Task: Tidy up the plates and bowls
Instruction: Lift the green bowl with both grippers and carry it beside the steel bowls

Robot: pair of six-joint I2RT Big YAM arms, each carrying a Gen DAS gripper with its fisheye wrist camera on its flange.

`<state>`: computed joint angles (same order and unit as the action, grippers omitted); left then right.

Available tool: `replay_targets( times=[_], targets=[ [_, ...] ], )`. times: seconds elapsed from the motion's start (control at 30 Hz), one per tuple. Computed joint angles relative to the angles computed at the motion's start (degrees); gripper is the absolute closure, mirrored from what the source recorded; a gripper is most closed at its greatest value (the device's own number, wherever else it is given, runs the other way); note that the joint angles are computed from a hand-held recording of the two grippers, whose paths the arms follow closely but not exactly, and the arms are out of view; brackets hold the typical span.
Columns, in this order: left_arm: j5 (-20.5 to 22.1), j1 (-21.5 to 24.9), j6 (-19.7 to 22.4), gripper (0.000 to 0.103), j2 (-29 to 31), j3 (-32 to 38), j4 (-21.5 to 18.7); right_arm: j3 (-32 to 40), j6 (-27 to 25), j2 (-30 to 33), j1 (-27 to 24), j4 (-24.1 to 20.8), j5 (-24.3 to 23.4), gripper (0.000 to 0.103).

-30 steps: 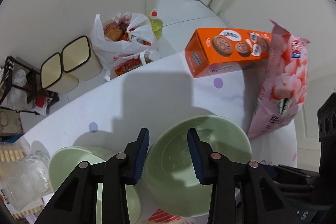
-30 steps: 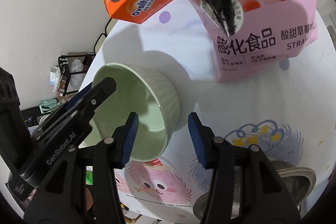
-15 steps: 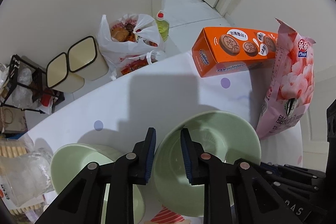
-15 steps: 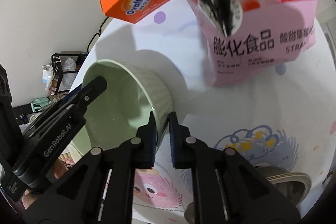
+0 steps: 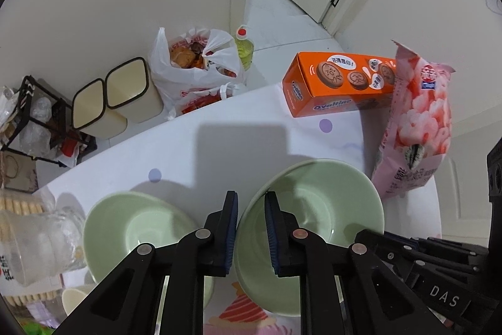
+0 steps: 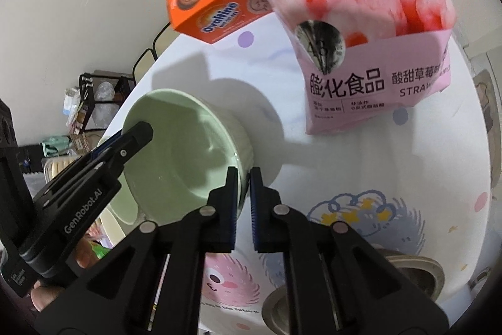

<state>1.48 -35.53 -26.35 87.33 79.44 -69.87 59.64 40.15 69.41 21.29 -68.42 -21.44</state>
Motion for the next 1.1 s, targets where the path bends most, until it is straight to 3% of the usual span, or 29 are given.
replay_targets(
  times=[0.2, 0.4, 0.73, 0.93, 1.1],
  targets=[
    [-0.80, -0.40, -1.93, 0.087, -4.96, -3.18, -0.32, 0.68, -1.61, -1.21, 1.93, -1.53, 0.06, 0.094],
    [-1.27, -0.91, -3.92, 0.087, -11.64, -8.38, -0.97, 0.14, 0.01, -3.37, 6.68, -2.02, 0.31, 0.094],
    [-1.26, -3.79, -10.44, 0.088, -26.40, -19.24, -4.50, -2.72, 7.12, -8.30, 18.30, -2.50, 2.57, 0.094],
    [-3.20, -8.72, -15.61, 0.089, -34.31, -23.55, -8.09, -4.26, 12.30, -11.88, 26.58, -3.82, 4.88, 0.094],
    [-3.38, -12.54, -19.57, 0.090, -38.00, -27.13, -8.67, -6.68, 17.10, -14.90, 31.99, -4.05, 6.69, 0.094]
  ],
)
